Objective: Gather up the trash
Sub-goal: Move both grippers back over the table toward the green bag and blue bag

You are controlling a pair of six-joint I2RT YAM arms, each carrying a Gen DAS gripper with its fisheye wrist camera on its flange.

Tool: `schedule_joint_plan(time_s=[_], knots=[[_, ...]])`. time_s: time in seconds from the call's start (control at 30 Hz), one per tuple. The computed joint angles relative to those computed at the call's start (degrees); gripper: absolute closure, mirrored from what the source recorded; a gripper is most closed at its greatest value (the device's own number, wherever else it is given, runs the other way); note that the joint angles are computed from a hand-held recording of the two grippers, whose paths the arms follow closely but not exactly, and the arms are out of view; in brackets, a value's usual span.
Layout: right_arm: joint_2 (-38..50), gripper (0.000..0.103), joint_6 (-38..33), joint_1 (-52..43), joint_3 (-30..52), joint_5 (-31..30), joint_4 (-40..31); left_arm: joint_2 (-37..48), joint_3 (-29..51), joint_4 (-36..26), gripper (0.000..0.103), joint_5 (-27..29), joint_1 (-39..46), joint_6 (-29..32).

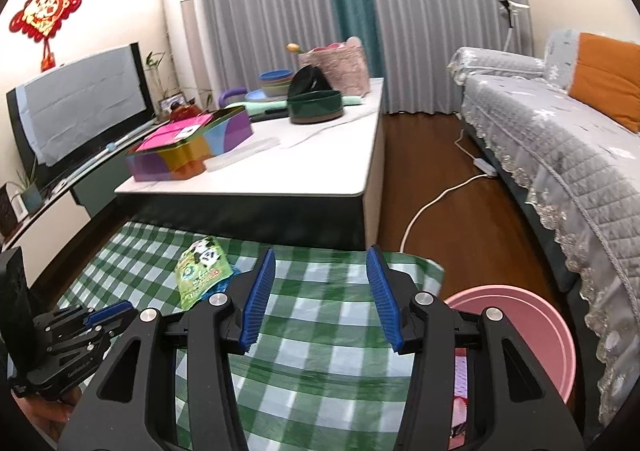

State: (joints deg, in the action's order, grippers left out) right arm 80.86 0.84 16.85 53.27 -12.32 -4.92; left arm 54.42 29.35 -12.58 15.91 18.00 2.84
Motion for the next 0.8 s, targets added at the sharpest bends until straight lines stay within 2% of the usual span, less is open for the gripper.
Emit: schedule_joint_plan(time_s=[0.17, 0.27, 0.43, 0.8], knots=[[3.25, 0.055, -0.18, 1.83, 1.18, 0.81, 0.64, 5.97, 0.47, 3.54, 0.087, -0.86, 1.82, 0.33], [5.08, 0.055, -0.27, 2.37, 1.93, 1.01, 0.85, 10.36, 1.26, 5.43, 0.087, -3.59, 0.81, 0.65], [6.79, 0.055, -0.43, 2.74, 2.73, 0.73, 1.02, 18.0, 3.36, 8.2, 0.065, -6.2, -0.42, -0.69], [12.03, 0.055, -0.57, 3.69, 4.68, -0.41, 1.5, 29.44, 9.32, 7.67, 0.063, -14.83, -4.74, -1.2]])
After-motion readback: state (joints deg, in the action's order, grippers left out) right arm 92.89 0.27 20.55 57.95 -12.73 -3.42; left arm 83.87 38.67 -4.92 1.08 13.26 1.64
